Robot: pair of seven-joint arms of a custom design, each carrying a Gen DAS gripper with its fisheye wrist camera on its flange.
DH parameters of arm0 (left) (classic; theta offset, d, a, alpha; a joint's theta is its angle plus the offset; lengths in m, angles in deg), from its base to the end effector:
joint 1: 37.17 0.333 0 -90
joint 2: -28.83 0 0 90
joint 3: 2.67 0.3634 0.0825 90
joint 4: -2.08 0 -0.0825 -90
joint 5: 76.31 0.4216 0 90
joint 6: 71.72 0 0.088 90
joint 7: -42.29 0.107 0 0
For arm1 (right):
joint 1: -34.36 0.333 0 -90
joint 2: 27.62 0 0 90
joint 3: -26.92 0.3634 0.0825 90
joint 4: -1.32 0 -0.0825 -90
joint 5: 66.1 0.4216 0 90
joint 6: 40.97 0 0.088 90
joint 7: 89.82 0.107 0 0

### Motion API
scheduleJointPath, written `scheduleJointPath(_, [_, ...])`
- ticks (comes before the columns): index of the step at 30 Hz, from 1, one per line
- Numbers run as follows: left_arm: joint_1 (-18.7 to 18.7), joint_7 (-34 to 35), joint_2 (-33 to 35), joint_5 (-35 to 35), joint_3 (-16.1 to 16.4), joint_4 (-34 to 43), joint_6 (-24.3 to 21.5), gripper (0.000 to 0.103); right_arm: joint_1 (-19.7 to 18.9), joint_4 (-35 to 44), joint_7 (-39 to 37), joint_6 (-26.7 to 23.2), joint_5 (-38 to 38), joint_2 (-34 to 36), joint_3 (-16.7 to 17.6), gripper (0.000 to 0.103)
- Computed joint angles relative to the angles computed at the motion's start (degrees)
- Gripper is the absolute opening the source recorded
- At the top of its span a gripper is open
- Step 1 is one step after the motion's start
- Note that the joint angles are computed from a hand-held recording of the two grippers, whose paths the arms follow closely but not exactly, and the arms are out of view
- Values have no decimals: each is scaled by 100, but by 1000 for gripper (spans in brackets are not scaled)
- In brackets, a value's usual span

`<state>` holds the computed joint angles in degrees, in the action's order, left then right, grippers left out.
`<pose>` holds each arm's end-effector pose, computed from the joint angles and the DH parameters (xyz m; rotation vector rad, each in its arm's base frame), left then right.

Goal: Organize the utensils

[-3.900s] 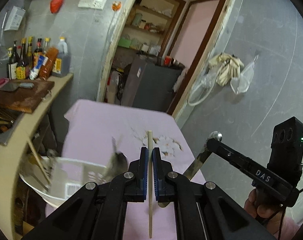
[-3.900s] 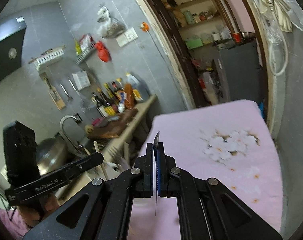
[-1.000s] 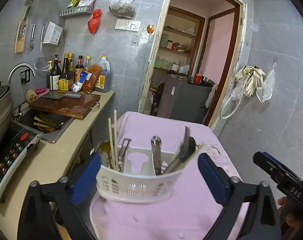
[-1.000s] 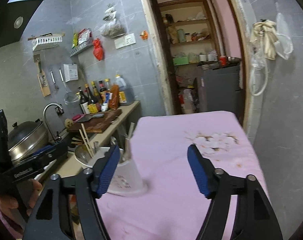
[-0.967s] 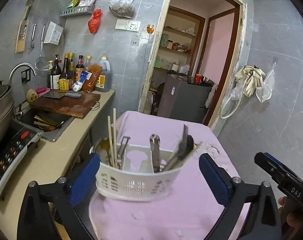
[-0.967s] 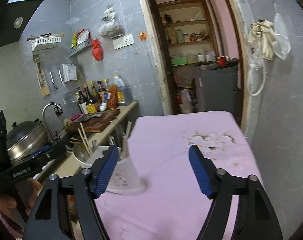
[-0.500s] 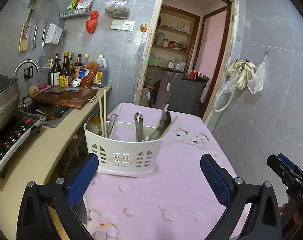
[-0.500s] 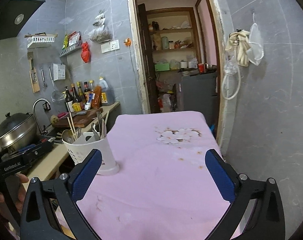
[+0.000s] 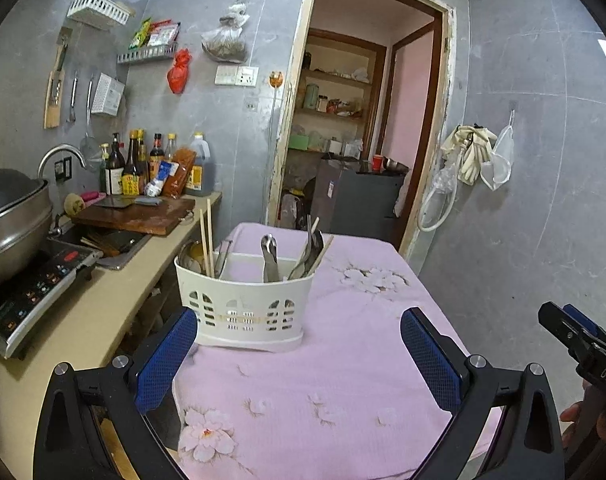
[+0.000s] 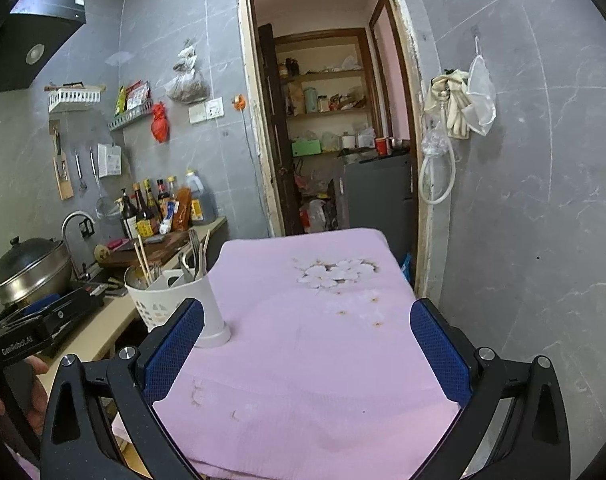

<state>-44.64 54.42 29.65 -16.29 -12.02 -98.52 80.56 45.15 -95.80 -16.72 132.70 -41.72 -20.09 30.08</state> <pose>0.6182 -0.2115 0.6797 -1.7404 1.2377 -0.9898 0.6757 0.1327 0.6929 -1.5107 1.3109 -0.7410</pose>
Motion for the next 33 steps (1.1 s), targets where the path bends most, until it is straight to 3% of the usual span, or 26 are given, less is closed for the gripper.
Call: scheduleJointPath(33, [-27,100,40,-53,15,54,17,102,5,49,-121,-67,89,2,26,102])
